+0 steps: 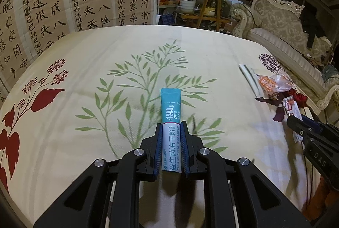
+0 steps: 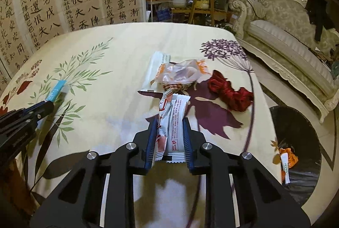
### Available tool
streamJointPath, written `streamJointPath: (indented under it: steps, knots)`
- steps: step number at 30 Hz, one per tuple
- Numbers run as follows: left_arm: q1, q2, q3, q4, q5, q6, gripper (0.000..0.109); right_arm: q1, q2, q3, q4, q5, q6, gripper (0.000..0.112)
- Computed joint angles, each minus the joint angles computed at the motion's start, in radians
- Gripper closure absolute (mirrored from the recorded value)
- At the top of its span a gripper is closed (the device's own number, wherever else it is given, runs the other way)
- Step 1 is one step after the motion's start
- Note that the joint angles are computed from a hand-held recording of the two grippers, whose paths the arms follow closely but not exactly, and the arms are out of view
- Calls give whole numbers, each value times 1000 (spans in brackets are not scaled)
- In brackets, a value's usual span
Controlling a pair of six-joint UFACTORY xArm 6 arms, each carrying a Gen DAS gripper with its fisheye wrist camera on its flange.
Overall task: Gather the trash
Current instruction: 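Carry the blue tube and snack wrapper over the bin with both grippers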
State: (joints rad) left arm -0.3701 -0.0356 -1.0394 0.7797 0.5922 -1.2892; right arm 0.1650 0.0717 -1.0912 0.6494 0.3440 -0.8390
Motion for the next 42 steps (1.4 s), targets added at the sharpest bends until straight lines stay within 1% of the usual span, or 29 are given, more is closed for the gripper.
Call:
streamJointPath:
  steps: [8, 14, 19, 23, 27, 32, 35, 38, 42]
  knots:
    - [-63, 34, -58, 20, 2, -6, 91, -74, -58, 37, 130, -16, -94, 89]
    - [-123, 97, -144, 35, -9, 1, 91, -139, -77, 49, 187, -39, -129, 89]
    - [-177, 179, -249, 29, -20, 30, 91, -203, -79, 48, 233, -58, -161, 89]
    - [-220, 254, -344, 42, -31, 49, 91, -249, -70, 44, 264, -102, -185, 89]
    - [-252, 333, -445, 15, -41, 103, 91, -287, -49, 26, 285, -132, -201, 89]
    - [-282, 427, -572, -8, -43, 164, 91, -330, -10, -13, 307, -142, -210, 89]
    - [-294, 486, -655, -31, -31, 206, 91, -348, 21, -39, 299, -143, -191, 89]
    - [-306, 553, -751, -60, -2, 252, 91, -365, 51, -63, 303, -145, -189, 89]
    - [-320, 620, -844, -73, 34, 294, 91, -384, 87, -94, 289, -139, -169, 89]
